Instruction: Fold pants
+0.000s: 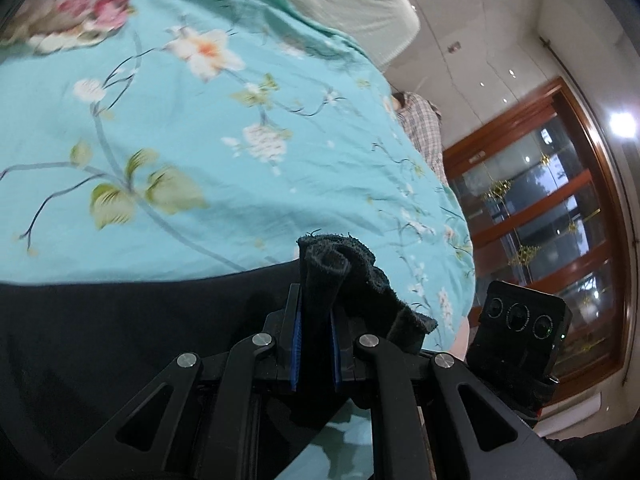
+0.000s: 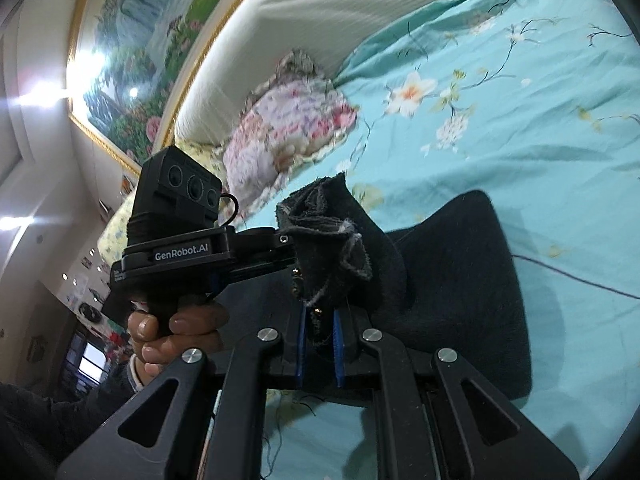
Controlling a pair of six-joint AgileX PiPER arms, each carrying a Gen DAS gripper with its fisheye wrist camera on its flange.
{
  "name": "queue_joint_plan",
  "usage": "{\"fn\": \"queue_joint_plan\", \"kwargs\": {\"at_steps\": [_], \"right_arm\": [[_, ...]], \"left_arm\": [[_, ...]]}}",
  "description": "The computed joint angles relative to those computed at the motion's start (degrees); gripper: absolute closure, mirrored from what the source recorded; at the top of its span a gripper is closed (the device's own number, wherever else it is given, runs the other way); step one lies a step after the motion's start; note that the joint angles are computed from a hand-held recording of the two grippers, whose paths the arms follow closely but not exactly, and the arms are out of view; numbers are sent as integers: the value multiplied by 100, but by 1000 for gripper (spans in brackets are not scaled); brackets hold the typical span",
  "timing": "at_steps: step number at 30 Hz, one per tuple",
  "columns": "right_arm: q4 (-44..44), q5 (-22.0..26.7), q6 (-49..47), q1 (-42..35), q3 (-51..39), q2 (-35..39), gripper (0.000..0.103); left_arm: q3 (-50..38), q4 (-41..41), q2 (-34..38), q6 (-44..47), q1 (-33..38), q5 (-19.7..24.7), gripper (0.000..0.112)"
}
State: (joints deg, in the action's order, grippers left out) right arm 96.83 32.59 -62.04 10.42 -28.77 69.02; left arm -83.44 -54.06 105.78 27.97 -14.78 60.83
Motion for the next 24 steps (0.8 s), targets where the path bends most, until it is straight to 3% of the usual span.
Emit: {"fn": "queue_joint_plan", "kwargs": {"at_steps": [13, 18, 24], "right_arm": [[-1184, -875, 1026, 973, -542, 619, 84], [-1234, -791, 1055, 1057, -637, 741, 64], [-1496, -913, 1341, 1373, -742, 706, 54]], "left_arm": [[955, 187, -318, -95, 372, -420, 102], [1344, 360, -683, -266, 558, -527, 102], [1792, 411, -1187, -354, 880, -633, 99]]}}
